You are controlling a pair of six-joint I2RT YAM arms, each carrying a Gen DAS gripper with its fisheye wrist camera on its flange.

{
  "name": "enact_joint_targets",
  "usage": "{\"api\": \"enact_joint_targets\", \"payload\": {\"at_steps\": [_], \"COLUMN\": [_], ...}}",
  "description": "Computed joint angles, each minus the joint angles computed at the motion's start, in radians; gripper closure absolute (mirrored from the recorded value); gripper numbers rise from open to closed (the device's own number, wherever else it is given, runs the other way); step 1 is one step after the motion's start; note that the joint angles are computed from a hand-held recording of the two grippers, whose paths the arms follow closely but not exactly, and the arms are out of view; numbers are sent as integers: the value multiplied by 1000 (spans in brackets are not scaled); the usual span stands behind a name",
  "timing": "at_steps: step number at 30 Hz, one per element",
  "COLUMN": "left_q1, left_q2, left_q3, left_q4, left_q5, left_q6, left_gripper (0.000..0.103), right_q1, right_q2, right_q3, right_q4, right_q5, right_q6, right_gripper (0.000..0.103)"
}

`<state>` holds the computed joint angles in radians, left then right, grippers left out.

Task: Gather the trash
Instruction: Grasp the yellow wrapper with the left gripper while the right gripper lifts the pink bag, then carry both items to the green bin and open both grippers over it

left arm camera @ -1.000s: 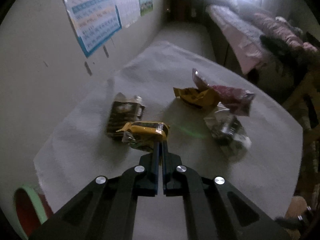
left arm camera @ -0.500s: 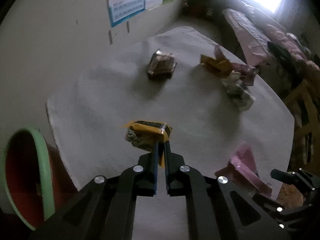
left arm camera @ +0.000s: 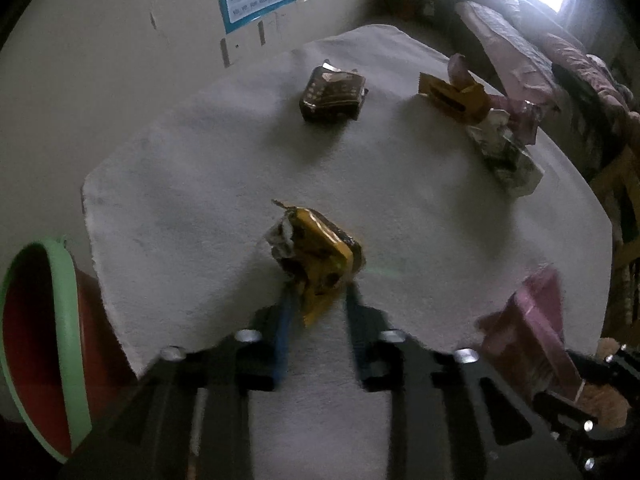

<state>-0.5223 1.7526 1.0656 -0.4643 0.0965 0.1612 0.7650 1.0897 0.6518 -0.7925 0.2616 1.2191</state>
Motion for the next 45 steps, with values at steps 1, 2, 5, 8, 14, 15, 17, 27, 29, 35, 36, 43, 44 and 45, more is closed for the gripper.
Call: {"api": "enact_joint_targets", "payload": {"at_steps": [1, 2, 5, 8, 14, 15, 17, 27, 29, 35, 36, 43, 44, 45], "left_q1": [-1, 3, 22, 65, 178, 195, 232, 397, 419, 466, 471, 493, 495, 499], "left_q2": [-10, -19, -79, -177, -360, -381, -421, -534, -536, -548, -550, -564, -564, -564], "left_q3": [-6, -12, -34, -52, -49, -45, -36, -7, 2, 13, 14, 11, 10, 11], "left_q4": [5, 11, 19, 7, -36, -43, -57, -107, -111, -116, -116, -108, -104, -101], "left_q5": [-1, 2, 6, 18, 51, 59, 75, 159, 171, 202, 205, 207, 206, 206], "left_q6": [-1, 3, -1, -5, 35, 43, 61, 98, 97, 102, 102, 105, 105, 106], "left_gripper": [89, 91, 100, 100, 100, 100, 100, 100, 100, 100, 100, 100, 99, 99], "right_q1": [4, 6, 11, 7, 4, 7, 12, 64, 78, 103, 106, 115, 114, 112], "right_q2": [9, 11, -14, -28, 16, 30, 65, 220, 239, 260, 264, 292, 296, 301], "right_q3": [9, 13, 13, 42, 173, 200, 257, 490, 526, 583, 593, 649, 656, 662], "right_q4": [-5, -3, 15, 1, -14, -13, -8, -37, -51, -78, -81, -94, -93, -90], "right_q5": [5, 6, 10, 29, 80, 88, 103, 172, 192, 226, 231, 251, 251, 251], "right_q6": [-2, -7, -6, -13, -77, -88, -114, -190, -194, -202, -204, -228, -235, -240], "right_gripper": [66, 68, 69, 69, 69, 69, 69, 69, 69, 69, 69, 69, 69, 69]}}
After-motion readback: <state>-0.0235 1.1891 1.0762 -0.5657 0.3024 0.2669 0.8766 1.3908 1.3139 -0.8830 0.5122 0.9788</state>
